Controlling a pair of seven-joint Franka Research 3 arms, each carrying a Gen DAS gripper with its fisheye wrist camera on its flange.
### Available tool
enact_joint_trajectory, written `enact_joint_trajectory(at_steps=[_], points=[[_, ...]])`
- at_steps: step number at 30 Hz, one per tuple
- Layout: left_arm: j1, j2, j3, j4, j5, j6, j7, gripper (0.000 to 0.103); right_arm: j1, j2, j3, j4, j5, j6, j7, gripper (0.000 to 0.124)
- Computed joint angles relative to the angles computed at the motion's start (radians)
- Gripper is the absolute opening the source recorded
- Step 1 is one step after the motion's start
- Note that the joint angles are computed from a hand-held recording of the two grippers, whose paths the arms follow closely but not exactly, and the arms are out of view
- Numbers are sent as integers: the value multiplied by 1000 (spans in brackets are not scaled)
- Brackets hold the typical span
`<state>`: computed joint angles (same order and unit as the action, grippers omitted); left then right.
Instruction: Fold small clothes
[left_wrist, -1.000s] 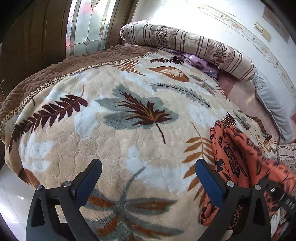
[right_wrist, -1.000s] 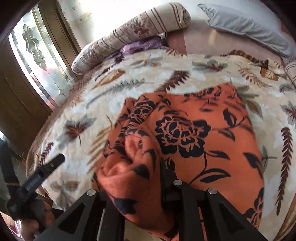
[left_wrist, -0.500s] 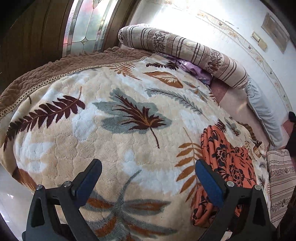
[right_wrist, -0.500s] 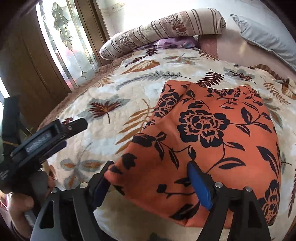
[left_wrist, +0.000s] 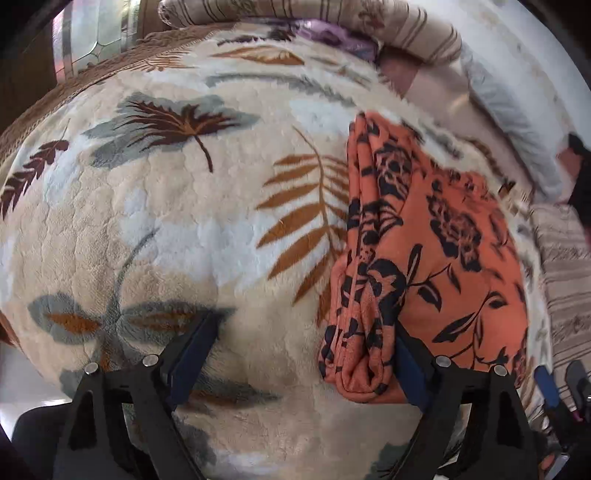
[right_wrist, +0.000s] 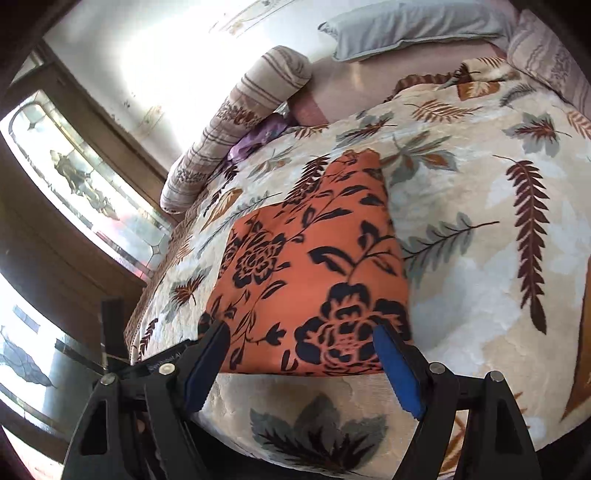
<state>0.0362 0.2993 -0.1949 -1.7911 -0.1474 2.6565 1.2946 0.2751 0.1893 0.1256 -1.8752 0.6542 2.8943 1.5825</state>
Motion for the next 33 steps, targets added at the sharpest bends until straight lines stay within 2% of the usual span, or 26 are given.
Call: enact_joint_trajectory(at_steps=[2, 5, 8, 10, 12, 14, 16, 17, 18, 19, 20, 21, 23, 26, 27, 28, 29, 30, 31, 33], points=[[-40, -27, 37, 10, 101, -41, -71, 89, -34, -19, 16, -25, 94, -9, -57, 82], [-52, -86, 39, -28, 145, 10, -96, 89, -70, -28, 27, -39, 264, -28, -155, 82], [-46, -118, 21, -41, 116, 90, -61, 89, -99, -25, 22, -26, 435, -63, -249, 82], [-49, -99, 2, -7, 98, 122, -7, 89, -113, -1, 2, 7, 472, -127, -256, 82], [-66, -37, -1, 69, 129, 117, 17, 89, -137, 44, -7, 65, 509, -211, -269, 84], [-112, 31, 34, 154, 224, 83, -32, 89, -169, 107, -5, 147, 556, -316, -283, 84], [-157, 93, 79, 225, 360, 31, -121, 89, -191, 179, 1, 233, 570, -386, -266, 84], [-192, 137, 113, 289, 408, -61, -149, 89, -200, 223, 4, 282, 562, -427, -235, 84], [-202, 179, 121, 343, 424, -140, -151, 89, -194, 256, 0, 315, 530, -427, -176, 83], [-183, 204, 102, 361, 410, -173, -139, 90, -191, 290, 1, 350, 499, -431, -137, 83], [-152, 206, 75, 344, 385, -154, -147, 91, -202, 335, 13, 406, 470, -490, -123, 67], [-136, 190, 70, 301, 361, -103, -158, 93, -197, 371, 14, 461, 392, -543, -90, 57], [-116, 178, 57, 271, 344, -72, -151, 93, -130, 351, -30, 473, 196, -510, -45, 43], [-122, 172, 64, 251, 372, -39, -152, 96, -50, 308, -76, 444, -34, -435, 34, 41], [-116, 173, 58, 246, 366, -32, -147, 96, -32, 331, -93, 466, -97, -460, 68, 43], [-113, 174, 54, 246, 361, -29, -144, 96, -48, 350, -77, 476, -90, -472, 82, 49], [-108, 175, 51, 244, 356, -21, -137, 97, -96, 344, -26, 451, -13, -438, 64, 55], [-98, 175, 42, 242, 343, -16, -124, 97, -139, 345, 10, 453, 59, -451, 41, 58], [-96, 176, 39, 241, 335, -11, -120, 97, -164, 341, 29, 453, 107, -455, 26, 63], [-96, 176, 40, 235, 333, 3, -118, 98, -180, 331, 40, 447, 160, -402, -7, 72]])
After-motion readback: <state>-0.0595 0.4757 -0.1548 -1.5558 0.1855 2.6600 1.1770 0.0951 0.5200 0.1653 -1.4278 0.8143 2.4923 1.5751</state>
